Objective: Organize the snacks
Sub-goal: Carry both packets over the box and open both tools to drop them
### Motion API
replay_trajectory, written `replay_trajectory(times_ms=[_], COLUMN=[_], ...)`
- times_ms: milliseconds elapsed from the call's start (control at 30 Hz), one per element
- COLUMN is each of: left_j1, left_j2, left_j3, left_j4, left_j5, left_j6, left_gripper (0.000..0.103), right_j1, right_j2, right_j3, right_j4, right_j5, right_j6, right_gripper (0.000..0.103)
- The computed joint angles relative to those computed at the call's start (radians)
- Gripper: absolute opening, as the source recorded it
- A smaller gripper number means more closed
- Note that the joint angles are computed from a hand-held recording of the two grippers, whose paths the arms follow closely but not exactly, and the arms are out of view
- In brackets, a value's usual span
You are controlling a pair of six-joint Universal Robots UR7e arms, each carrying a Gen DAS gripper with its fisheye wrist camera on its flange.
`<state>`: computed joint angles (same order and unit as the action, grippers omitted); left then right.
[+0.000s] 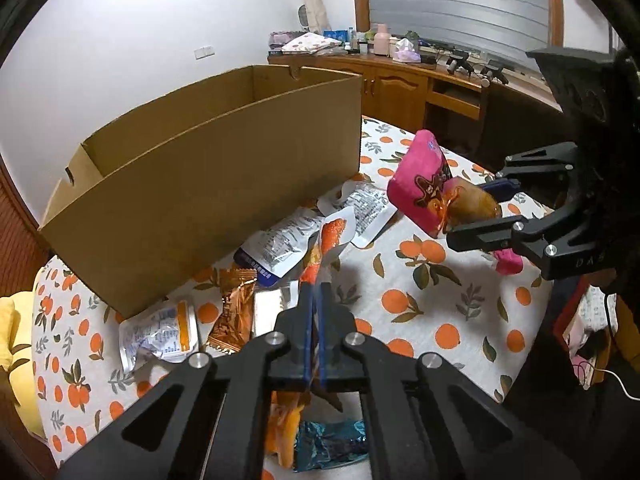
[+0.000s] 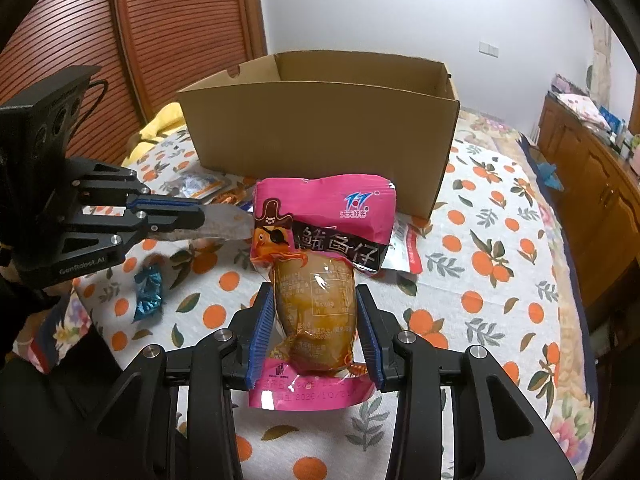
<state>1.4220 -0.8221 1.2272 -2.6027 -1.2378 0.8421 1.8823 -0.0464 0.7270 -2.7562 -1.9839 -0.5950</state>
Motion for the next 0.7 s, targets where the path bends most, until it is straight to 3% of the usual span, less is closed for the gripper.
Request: replay_trajectory(times_ms=[700], left_j1=[-0.033], left_j2=[-0.086], left_j3=[0.038], left_j4=[-0.044], left_j5=[-0.104], left_j6=[-0.011], left_gripper=[0.000], right_j1=[0.012], right_j2=[-0.023], right_j3=[0.031], right_j4=[-0.058], right_j5=[0.009], right_j6=[-0.012], right_gripper=[0.039])
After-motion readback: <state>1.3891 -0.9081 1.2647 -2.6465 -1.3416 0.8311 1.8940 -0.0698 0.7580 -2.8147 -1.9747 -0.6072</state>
